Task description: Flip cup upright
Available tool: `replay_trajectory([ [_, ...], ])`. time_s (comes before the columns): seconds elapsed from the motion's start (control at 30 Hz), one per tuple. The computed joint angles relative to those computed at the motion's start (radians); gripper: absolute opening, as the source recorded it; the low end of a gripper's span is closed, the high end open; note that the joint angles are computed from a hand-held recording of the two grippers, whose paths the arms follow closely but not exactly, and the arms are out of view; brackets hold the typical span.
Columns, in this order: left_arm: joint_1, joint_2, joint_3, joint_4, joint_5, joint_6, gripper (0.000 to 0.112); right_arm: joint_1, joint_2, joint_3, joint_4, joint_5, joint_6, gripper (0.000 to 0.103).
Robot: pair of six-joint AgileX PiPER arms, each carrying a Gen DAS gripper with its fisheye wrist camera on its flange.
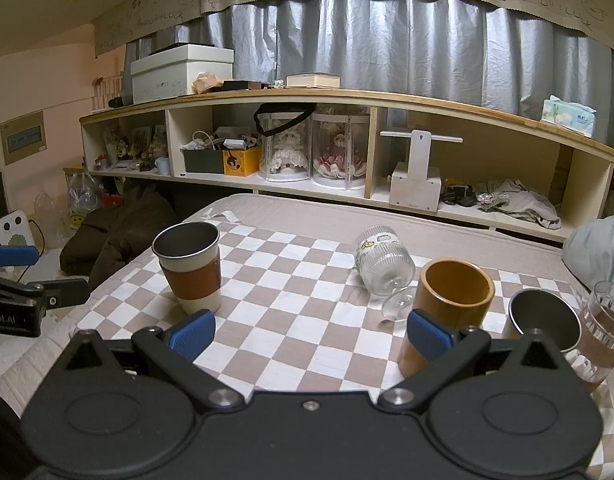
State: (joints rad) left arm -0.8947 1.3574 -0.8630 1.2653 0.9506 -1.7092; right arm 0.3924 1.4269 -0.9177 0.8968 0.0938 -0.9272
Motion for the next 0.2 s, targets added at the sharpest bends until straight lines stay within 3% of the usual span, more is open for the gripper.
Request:
replay_trajectory([
  [0.2, -0.001, 0.0, 0.001, -0.003, 0.002, 0.0, 0.103, 0.002, -0.001, 0.001, -0.015, -0.002, 0.016, 0.103],
])
